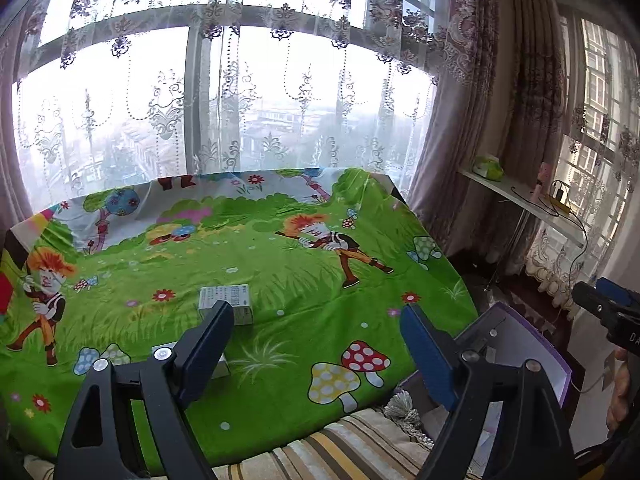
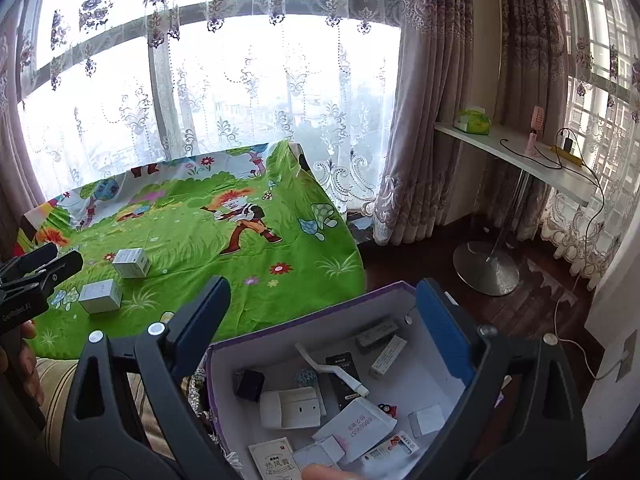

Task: Organize rigid objects
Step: 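Move the left tool back and grasp the white S-logo box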

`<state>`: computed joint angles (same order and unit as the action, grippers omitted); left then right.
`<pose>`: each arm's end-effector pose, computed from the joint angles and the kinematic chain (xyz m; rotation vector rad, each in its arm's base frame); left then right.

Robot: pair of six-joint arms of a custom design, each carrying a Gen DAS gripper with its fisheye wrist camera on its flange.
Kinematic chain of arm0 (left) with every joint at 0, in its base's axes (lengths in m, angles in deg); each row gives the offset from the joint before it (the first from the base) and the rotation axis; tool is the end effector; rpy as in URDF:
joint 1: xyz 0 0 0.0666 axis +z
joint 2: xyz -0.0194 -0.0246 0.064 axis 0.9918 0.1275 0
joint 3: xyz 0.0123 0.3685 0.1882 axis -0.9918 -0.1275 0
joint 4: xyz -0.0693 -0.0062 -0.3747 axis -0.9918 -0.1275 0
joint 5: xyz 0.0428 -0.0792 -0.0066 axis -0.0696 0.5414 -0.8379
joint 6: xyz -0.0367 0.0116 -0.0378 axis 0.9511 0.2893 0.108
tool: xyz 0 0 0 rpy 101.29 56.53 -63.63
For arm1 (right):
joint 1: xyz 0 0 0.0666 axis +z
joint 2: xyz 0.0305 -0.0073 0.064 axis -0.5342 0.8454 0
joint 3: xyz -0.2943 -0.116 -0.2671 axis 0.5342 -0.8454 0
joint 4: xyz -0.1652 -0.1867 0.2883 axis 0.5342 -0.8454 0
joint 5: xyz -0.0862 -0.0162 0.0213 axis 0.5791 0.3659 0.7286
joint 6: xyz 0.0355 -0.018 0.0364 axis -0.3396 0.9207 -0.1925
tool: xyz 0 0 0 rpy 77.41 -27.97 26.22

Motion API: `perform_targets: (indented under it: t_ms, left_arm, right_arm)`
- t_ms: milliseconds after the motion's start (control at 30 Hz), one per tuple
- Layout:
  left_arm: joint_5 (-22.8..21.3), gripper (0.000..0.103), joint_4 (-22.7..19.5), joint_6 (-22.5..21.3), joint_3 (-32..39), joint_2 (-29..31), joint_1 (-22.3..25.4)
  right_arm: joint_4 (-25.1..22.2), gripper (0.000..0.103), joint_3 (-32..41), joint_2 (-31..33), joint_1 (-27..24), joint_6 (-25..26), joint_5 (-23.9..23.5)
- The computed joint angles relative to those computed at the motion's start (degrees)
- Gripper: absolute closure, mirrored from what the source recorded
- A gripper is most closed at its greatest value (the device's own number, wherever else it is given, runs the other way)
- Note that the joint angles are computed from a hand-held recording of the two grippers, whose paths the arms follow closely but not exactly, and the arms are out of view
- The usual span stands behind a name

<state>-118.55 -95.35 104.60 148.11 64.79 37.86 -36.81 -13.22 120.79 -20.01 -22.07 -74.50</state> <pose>0.3567 -0.3226 0.4219 -0.2120 2.1344 -0.0121 0.4064 0.0885 0.4446 -0.1898 2.1614 0.1655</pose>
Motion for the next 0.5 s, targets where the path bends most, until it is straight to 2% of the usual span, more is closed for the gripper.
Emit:
perform_targets:
  t_ms: [100, 200, 267, 500]
  left_arm:
    - [1.1, 0.015, -3.0, 2.7, -0.1, -0.7, 2.7]
    - [6.1, 0.008, -5.4, 5.0, 0.1, -0.9, 6.6]
    - [7.6, 0.0, -7.7, 6.4, 0.4, -0.6, 8.7]
    - [14.6, 0.0, -13.3, 11.2, -0.5, 1.8, 15.2]
  right_arm:
    - [-1.5, 0.008, 1.0, 1.2, -0.1, -0.9, -0.4]
    - [-2.2, 0.008, 1.2, 2.1, -0.1, -2.2, -2.2]
    - [-2.3, 0.008, 1.2, 2.5, 0.2, -2.5, -2.4]
    - [-3.0, 0.008, 2.4, 3.6, 1.6, -2.1, -1.7]
